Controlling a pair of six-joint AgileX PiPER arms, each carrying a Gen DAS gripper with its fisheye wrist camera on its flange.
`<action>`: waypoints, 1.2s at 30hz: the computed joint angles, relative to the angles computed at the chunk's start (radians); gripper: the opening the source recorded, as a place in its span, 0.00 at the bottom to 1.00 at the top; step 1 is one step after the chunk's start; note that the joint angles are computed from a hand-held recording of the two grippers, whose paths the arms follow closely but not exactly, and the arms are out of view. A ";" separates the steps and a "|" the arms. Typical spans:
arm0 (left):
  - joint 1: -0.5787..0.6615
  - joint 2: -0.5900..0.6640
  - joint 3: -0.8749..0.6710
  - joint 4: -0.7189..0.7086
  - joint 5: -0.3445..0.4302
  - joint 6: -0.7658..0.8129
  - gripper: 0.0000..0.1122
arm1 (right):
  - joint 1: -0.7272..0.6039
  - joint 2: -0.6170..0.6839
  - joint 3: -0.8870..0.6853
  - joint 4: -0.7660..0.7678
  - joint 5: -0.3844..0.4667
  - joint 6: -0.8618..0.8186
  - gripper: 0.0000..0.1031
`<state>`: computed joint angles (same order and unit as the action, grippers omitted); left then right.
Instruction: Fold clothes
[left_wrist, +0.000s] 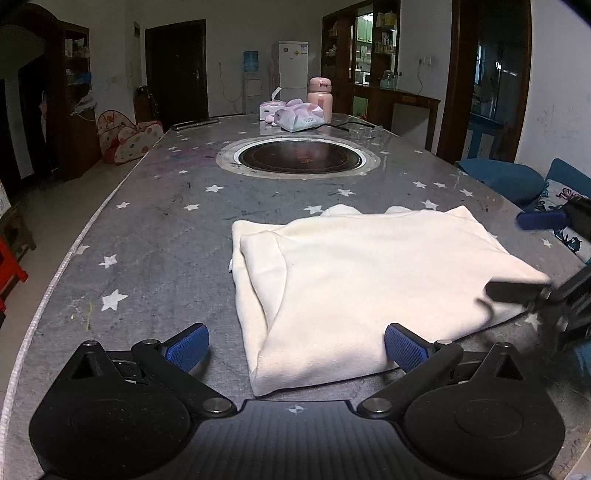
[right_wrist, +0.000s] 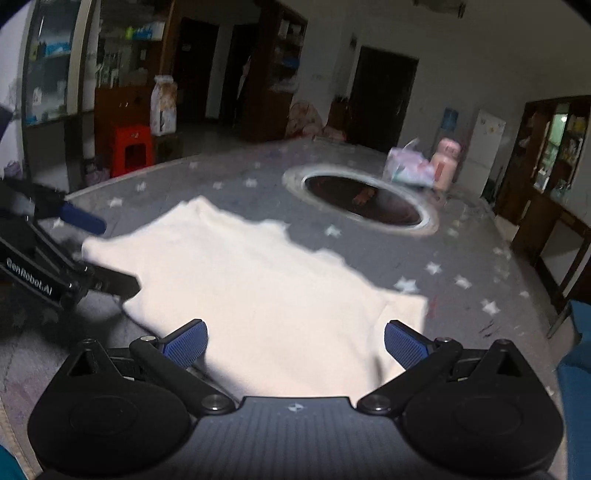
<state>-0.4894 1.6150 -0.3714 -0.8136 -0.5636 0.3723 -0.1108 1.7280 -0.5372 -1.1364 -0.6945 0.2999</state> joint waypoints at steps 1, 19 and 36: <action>-0.003 -0.010 0.003 -0.003 -0.001 0.004 0.92 | -0.011 -0.005 -0.002 0.009 0.001 -0.005 1.00; 0.003 0.045 -0.034 -0.004 0.009 -0.003 0.92 | -0.119 0.051 -0.008 0.108 0.034 -0.112 1.00; 0.096 -0.090 -0.016 -0.064 0.136 0.062 0.92 | -0.052 -0.080 -0.039 -0.314 0.023 0.301 1.00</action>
<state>-0.3934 1.5253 -0.3873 -0.8777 -0.4275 0.4344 -0.1625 1.6480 -0.5764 -1.4506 -0.6712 0.6010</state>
